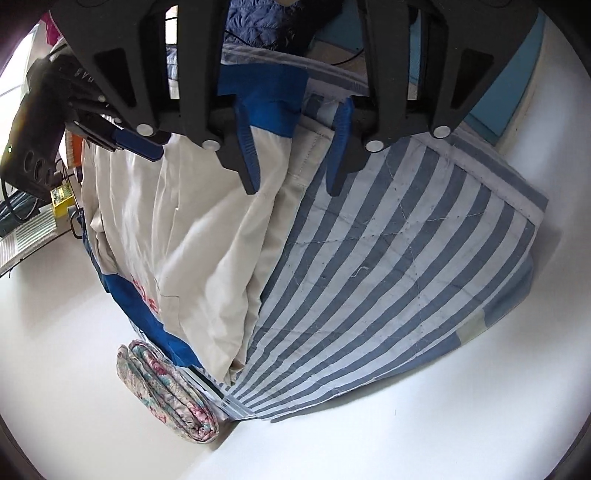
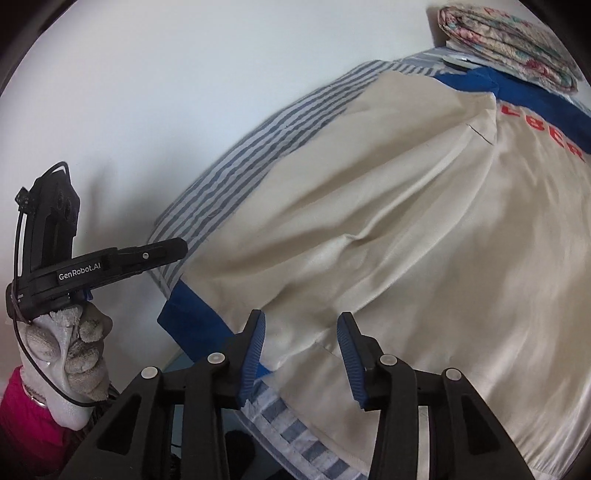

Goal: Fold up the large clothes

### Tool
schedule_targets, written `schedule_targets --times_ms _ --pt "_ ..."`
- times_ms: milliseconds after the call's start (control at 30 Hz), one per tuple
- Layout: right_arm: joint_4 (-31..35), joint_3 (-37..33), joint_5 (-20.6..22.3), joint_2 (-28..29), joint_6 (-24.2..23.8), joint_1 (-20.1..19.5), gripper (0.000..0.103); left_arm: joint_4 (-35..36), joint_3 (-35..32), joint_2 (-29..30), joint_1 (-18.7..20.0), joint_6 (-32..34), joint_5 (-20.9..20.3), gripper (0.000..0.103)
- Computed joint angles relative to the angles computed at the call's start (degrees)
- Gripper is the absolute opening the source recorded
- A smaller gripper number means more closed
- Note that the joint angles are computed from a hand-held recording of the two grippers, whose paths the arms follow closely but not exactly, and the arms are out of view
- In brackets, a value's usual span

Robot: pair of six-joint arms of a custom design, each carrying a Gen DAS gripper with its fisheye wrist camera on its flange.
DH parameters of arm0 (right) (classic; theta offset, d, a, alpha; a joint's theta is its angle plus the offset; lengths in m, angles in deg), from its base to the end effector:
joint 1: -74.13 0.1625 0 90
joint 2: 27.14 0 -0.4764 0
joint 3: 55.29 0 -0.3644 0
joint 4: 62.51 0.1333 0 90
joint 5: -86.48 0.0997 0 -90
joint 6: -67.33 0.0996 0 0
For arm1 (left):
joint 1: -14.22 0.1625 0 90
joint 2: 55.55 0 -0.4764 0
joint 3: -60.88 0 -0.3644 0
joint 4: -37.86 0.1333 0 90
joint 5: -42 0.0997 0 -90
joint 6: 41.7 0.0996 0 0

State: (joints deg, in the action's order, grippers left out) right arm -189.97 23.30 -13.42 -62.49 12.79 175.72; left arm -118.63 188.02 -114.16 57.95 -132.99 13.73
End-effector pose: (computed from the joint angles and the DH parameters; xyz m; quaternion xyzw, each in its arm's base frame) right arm 0.2631 -0.7048 0.0808 0.5465 -0.8315 -0.0783 0.0618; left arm -0.1937 -0.4912 0.1794 -0.3201 0.7964 -0.4726 0.1999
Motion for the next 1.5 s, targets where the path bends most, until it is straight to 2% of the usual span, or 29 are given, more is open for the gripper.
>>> schedule_targets --times_ms 33,67,167,233,300,367,433,467,500,567,600,667,800,900,1000,1133,1233,1267,1500 --pt "-1.2 0.6 -0.4 0.4 -0.6 0.3 0.041 -2.0 0.7 0.2 0.1 -0.1 -0.2 0.049" --pt "-1.8 1.0 -1.5 1.1 -0.6 0.6 0.038 -5.0 1.5 0.6 0.3 0.5 -0.5 0.052" --pt "-6.3 2.4 -5.2 3.0 -1.2 1.1 0.037 -18.6 4.1 2.5 1.6 4.7 -2.6 0.052" --pt "-8.0 3.0 -5.0 3.2 -1.4 1.1 0.037 -23.0 4.3 3.5 2.3 7.3 -3.8 0.052" --pt "-4.5 1.4 -4.9 3.2 0.2 1.2 0.037 -23.9 3.8 4.1 2.7 9.6 -4.5 0.052" --pt "1.5 -1.9 -2.9 3.1 2.3 0.9 0.037 -23.8 3.0 4.7 3.1 11.3 -5.4 0.052" --pt "1.8 -2.3 -1.6 2.2 2.1 0.8 0.037 -22.0 2.1 4.9 3.3 12.0 -5.8 0.049" --pt "1.5 -2.8 -1.1 2.0 2.1 1.0 0.037 -20.2 1.6 4.9 3.3 11.5 -5.4 0.038" --pt "1.3 -2.8 -0.5 1.6 2.7 1.2 0.037 -18.2 1.2 4.8 3.5 11.1 -5.2 0.032" --pt "1.4 -4.8 0.2 2.2 4.1 1.4 0.037 -21.3 1.8 5.2 3.7 11.7 -5.5 0.022" --pt "1.1 -5.7 0.2 2.7 4.4 1.7 0.037 -24.0 2.3 5.6 3.6 12.5 -5.6 0.020" --pt "0.3 -7.5 -0.3 4.1 5.0 2.3 0.037 -23.9 2.1 5.8 3.1 12.8 -4.6 0.017" --pt "2.2 -13.8 -2.1 9.3 8.3 2.9 0.037 -22.9 1.6 6.1 1.3 14.3 -1.9 0.016" --pt "6.0 -17.3 -5.4 12.5 11.1 3.2 0.041 -23.0 0.8 6.6 0.1 16.4 -0.4 0.016" --pt "9.2 -19.8 -6.0 13.7 11.0 3.4 0.045 -20.3 -0.3 6.6 -0.4 16.8 0.5 0.016" --pt "13.8 -24.2 -2.5 13.9 11.9 4.2 0.059 -20.7 -1.1 7.2 -0.9 18.8 1.3 0.016" --pt "15.7 -28.2 -0.9 15.2 13.2 5.4 0.076 -21.8 -2.1 7.7 -1.3 21.0 1.5 0.015" --pt "15.9 -29.5 -0.9 15.8 13.4 5.9 0.077 -22.2 -2.4 7.9 -1.5 22.0 1.7 0.015" --pt "24.7 -45.5 -6.8 25.4 15.9 9.0 0.080 -21.0 -5.0 9.1 -2.0 26.0 2.1 0.015"
